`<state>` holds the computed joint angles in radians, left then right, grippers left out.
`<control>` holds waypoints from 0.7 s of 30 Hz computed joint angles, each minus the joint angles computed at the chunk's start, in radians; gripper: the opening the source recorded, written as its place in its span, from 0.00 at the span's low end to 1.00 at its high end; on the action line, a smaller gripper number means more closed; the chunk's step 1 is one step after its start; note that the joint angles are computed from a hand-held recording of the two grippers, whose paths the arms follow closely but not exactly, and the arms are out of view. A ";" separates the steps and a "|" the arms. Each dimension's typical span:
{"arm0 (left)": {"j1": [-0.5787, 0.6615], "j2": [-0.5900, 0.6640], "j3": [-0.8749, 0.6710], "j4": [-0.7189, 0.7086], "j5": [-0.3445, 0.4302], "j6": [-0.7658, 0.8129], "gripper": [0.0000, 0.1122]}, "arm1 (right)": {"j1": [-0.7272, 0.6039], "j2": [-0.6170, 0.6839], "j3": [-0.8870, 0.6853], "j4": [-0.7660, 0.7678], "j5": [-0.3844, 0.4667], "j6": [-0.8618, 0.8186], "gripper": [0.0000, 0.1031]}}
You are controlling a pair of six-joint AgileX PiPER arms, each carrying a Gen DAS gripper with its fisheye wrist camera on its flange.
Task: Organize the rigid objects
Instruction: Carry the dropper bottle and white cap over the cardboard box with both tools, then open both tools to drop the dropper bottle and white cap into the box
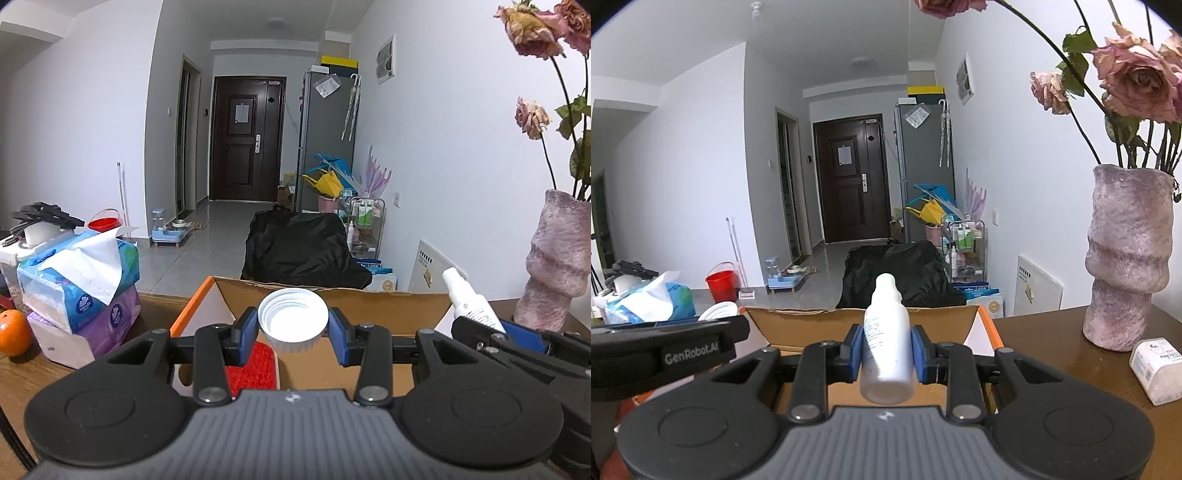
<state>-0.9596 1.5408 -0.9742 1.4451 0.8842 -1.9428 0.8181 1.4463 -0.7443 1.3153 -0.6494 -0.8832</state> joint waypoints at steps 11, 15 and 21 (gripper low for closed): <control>0.090 0.042 -0.053 -0.056 -0.095 0.088 0.37 | -0.050 0.071 -0.108 0.122 0.054 -0.165 0.26; 0.119 0.048 -0.058 -0.078 -0.133 0.112 0.37 | -0.060 0.092 -0.136 0.175 0.073 -0.231 0.26; 0.126 0.056 -0.073 -0.105 -0.131 0.147 0.37 | -0.063 0.095 -0.141 0.196 0.085 -0.255 0.26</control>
<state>-0.8336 1.5965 -1.0472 1.3397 0.7535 -1.7960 0.7549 1.5413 -0.8848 1.5115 -0.5643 -1.1383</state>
